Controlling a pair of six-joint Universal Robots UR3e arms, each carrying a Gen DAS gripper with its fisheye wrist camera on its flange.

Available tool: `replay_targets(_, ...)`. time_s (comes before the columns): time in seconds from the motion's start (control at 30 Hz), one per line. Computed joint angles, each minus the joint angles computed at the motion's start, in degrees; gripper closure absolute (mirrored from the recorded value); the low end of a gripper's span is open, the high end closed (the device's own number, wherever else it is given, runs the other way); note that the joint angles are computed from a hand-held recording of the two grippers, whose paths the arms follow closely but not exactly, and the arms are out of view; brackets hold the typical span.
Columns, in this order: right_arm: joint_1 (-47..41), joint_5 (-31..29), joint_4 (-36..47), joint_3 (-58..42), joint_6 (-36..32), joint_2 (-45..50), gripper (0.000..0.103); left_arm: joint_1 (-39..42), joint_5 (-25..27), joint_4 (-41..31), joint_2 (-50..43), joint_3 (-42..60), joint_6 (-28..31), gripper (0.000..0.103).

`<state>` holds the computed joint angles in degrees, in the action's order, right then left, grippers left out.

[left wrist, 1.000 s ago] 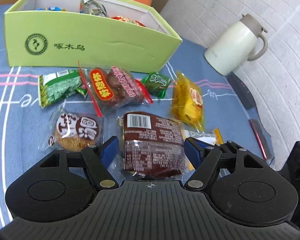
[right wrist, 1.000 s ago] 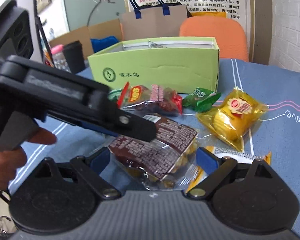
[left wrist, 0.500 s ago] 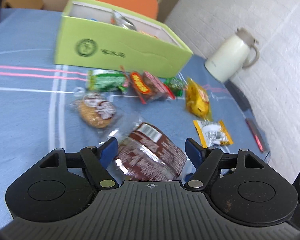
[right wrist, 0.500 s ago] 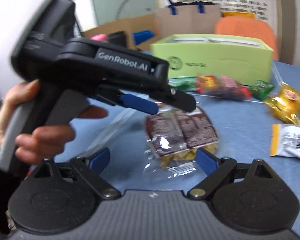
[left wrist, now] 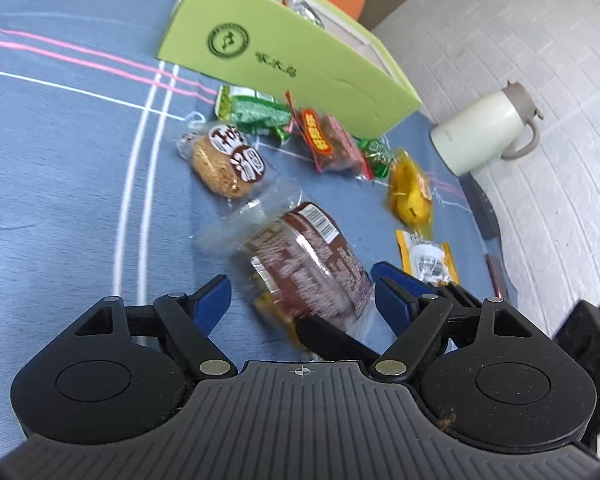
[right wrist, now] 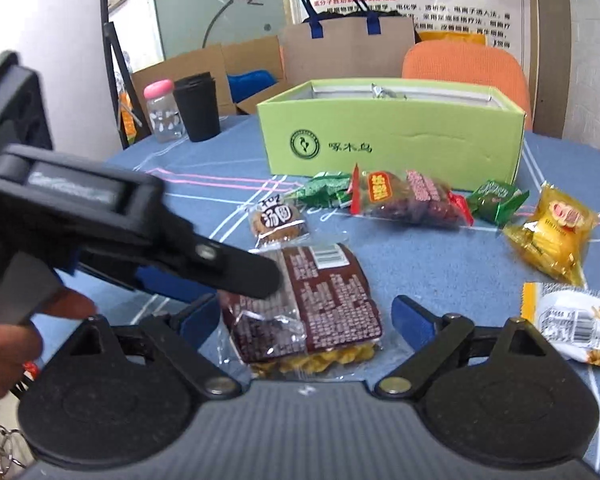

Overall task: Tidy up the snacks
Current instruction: 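Lower the left tool onto the brown bread pack and close on it, then carry the brown bread pack into the green box and release it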

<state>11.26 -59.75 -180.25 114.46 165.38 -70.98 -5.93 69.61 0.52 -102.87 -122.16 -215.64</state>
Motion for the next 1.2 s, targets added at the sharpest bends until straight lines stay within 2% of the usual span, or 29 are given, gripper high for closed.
replay_targets(0.1, -1.16, 1.23, 0.28, -0.38, 0.34, 0.09, 0.010, -0.89, 1.28, -0.50, -0.46, 1.20, 0.21, 0.037)
replay_targets(0.23, -0.91, 3.85, 8.06, -6.53, -1.21, 3.98, 0.010, -1.20, 1.72, -1.11, -0.83, 1.68, -0.33, 0.036)
replay_targets(0.43, 0.93, 2.39, 6.75, -2.88, -2.22, 1.07, 0.010, -3.11, 5.57, -3.19, -1.22, 3.84, 0.19, 0.034)
replay_targets(0.53, 0.47, 2.77, 3.65, 1.59, -3.58, -1.52, 0.010, -2.56, 5.54, -3.26, -0.28, 2.81, 0.46, 0.035)
replay_targets(0.63, -0.39, 2.03, -0.07, 2.48, -0.06, -1.00, 0.010, -2.03, 5.57, -2.98, 1.52, 0.70, -0.04, 0.039)
replay_targets(0.77, 0.10, 3.64, 2.67, 0.36, 0.81, 0.61, 0.010, -3.03, 5.76, -3.42, 1.94, 0.31, 0.09, 0.041)
replay_targets(0.8, 0.43, 4.29, 3.26, 0.19, 0.52, 0.64, 0.010, -4.11, 7.40, -3.25, 1.66, 0.68, 0.23, 0.041)
replay_targets(0.9, 3.80, 0.57, 1.14, -0.10, 1.04, 1.70, 0.010, -6.83, 11.31, -3.93, 0.27, 2.84, 0.75, 0.041)
replay_targets(1.0, 5.23, -1.74, -0.34, -0.58, 2.31, 2.41, 0.010, -8.91, 15.10, -5.54, -0.64, 4.83, 1.79, 0.048)
replay_targets(1.1, 6.65, -3.82, -0.01, -1.94, 4.06, 2.94, 0.010, -9.27, 16.38, -5.65, -0.72, 4.89, 1.53, 0.057)
replay_targets(1.2, 7.51, -5.19, -4.66, -1.05, 4.58, 4.52, 0.010, -9.51, 17.61, -5.55, -0.71, 4.78, 1.35, 0.066)
